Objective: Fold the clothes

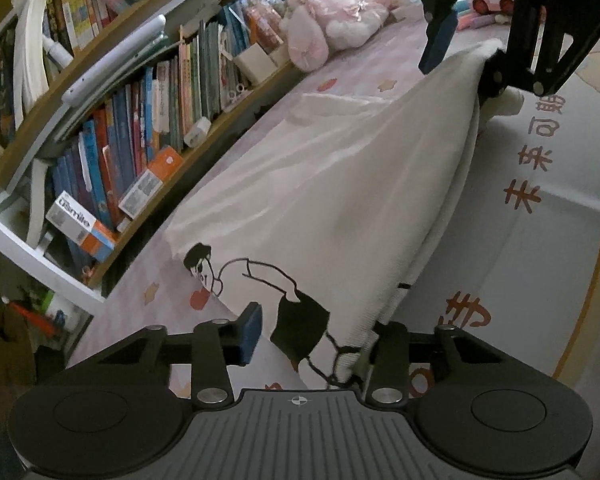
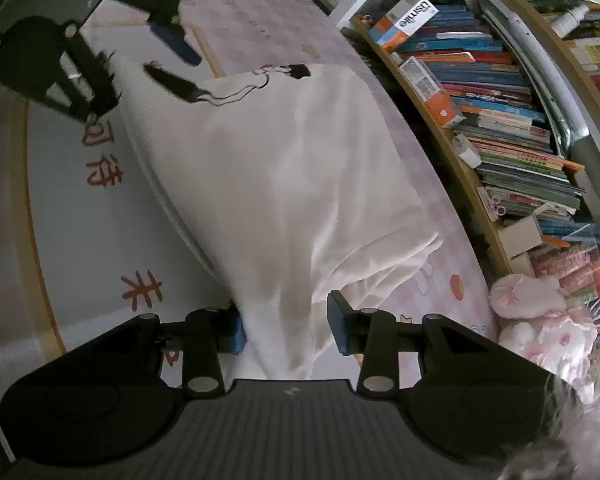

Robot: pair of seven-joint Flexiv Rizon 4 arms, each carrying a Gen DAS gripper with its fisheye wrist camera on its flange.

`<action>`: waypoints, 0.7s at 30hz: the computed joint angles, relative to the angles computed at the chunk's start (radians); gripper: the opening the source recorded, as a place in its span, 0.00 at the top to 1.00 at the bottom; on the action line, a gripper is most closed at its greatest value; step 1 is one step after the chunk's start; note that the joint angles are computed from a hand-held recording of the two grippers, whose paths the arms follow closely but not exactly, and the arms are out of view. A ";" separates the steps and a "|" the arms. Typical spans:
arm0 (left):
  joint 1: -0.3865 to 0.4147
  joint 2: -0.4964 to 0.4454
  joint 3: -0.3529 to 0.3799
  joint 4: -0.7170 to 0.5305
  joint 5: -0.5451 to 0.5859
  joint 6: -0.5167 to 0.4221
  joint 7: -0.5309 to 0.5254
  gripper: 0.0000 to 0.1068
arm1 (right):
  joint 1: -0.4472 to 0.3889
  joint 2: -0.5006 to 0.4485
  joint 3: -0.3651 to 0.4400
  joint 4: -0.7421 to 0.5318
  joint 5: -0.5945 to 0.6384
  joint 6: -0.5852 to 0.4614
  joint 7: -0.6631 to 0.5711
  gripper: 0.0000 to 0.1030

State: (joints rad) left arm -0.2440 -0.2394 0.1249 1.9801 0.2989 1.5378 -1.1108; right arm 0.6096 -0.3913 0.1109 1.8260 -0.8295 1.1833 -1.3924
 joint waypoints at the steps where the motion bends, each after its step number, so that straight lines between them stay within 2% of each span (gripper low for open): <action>1: 0.008 0.001 -0.010 0.003 -0.007 0.002 0.011 0.63 | 0.000 0.000 -0.001 0.003 -0.008 -0.001 -0.010 0.65; 4: 0.033 0.003 -0.040 0.013 -0.040 0.005 0.053 0.68 | -0.002 -0.002 -0.001 0.007 -0.021 -0.005 -0.039 0.66; 8: 0.060 0.005 -0.075 0.027 -0.091 0.010 0.115 0.68 | -0.008 -0.007 0.017 0.000 0.013 -0.024 -0.090 0.73; 14: 0.062 0.011 -0.084 0.042 -0.135 0.007 0.152 0.69 | -0.001 -0.008 0.012 -0.002 0.023 -0.028 -0.092 0.75; 16: 0.092 0.019 -0.126 0.058 -0.185 -0.002 0.200 0.83 | -0.003 -0.009 0.020 -0.006 0.040 -0.037 -0.105 0.78; 17: 0.118 0.026 -0.162 0.071 -0.231 -0.012 0.244 0.85 | -0.004 -0.009 0.027 -0.009 0.054 -0.046 -0.116 0.81; 21: 0.145 0.043 -0.207 0.097 -0.332 -0.038 0.345 0.91 | -0.003 -0.006 0.043 -0.020 0.101 -0.068 -0.133 0.84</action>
State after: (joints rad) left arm -0.0992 -0.1959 -0.0825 2.0769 -0.0330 1.4998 -0.7655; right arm 0.6063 -0.3978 0.1539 1.8056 -0.7284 1.1152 -1.5255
